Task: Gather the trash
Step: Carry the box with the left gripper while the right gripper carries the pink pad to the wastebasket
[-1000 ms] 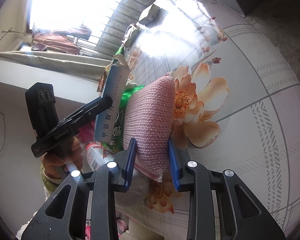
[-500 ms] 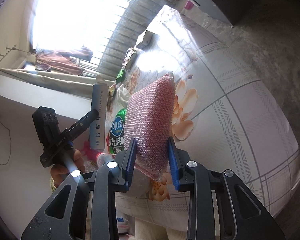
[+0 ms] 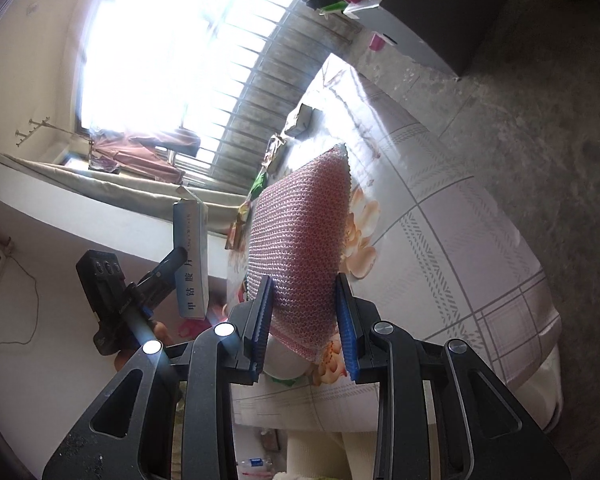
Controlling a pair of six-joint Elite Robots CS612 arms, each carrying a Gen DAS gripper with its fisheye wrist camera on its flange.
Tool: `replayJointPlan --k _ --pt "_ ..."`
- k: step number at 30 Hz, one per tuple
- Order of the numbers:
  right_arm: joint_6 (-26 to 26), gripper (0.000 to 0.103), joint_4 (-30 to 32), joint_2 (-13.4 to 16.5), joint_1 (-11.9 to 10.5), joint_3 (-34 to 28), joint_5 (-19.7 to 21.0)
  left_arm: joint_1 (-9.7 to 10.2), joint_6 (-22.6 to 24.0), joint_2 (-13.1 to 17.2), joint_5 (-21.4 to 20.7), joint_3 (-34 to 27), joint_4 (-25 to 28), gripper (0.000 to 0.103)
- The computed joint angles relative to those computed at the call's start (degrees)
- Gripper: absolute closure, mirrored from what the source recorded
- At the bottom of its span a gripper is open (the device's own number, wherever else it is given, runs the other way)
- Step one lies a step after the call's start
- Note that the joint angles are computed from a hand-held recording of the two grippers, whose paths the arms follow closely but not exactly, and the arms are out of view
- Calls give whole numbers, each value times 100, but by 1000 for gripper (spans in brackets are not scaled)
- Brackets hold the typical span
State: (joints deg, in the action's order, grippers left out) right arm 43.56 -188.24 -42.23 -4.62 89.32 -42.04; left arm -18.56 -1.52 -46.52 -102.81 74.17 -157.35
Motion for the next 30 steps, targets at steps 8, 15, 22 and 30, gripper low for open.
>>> replayJointPlan --k 8,15,22,30 --pt "273 75 -524 -127 -84 263 -93 -111 36 -188 -134 219 -231 29" --pt "513 75 -1014 -281 -189 607 -246 -297 100 -268 -398 308 -286 29" --pt "720 75 -1499 -422 -353 1056 -443 -573 373 -270 -666 313 -49 29" --pt "1098 75 -2038 -515 -589 1563 -744 -946 630 -135 -947 136 339 29"
